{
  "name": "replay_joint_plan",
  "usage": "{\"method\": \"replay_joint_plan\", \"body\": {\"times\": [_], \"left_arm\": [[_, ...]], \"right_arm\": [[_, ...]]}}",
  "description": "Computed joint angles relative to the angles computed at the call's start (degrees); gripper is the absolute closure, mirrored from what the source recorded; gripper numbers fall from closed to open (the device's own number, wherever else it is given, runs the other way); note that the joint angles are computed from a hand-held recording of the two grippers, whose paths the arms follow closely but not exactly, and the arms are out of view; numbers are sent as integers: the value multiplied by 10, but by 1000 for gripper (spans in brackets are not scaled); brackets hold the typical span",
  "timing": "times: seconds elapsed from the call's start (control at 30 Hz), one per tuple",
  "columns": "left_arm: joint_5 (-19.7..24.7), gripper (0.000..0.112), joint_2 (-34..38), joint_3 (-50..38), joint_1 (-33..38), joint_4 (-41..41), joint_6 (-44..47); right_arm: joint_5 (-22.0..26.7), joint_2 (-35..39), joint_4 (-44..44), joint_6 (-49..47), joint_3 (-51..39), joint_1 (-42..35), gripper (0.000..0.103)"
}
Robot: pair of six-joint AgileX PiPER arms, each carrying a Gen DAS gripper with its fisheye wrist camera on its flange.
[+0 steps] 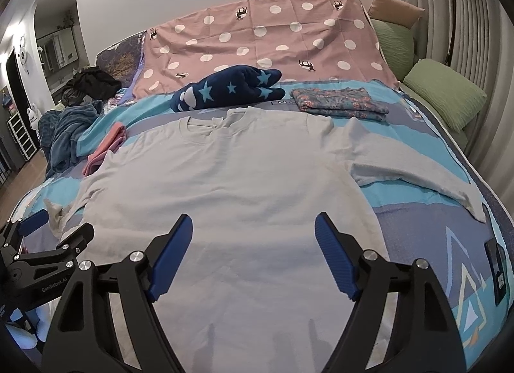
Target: Fold small clothes
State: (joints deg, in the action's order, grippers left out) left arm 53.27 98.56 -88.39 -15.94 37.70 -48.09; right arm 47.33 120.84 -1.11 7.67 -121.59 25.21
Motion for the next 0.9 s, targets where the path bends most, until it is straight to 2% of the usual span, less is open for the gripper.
{"method": "replay_joint_plan", "body": {"times": [0.17,0.27,0.4,0.67,0.73,0.8,0.83,0.87,0.9], "left_arm": [[-5,12,-2,5,0,-1,1],[-11,19,-4,10,3,-7,-1],[-18,22,-7,19,7,-17,3],[-37,30,-17,31,16,-37,8],[-37,32,-16,30,17,-38,10],[-42,36,-19,34,18,-39,9],[-58,42,-25,45,22,-44,7],[-80,56,-33,59,29,-55,9],[-121,65,-46,81,45,-89,27]], "right_arm": [[-3,-2,0,-2,6,0,29],[-1,-2,6,-11,8,-1,35],[-3,-4,31,-34,16,-5,43],[24,10,62,-54,-5,-10,44],[17,8,57,-52,1,-9,45],[10,4,52,-50,8,-7,47],[7,2,52,-51,12,-6,47],[2,-2,52,-51,18,-6,47],[1,-2,48,-49,18,-5,47]]}}
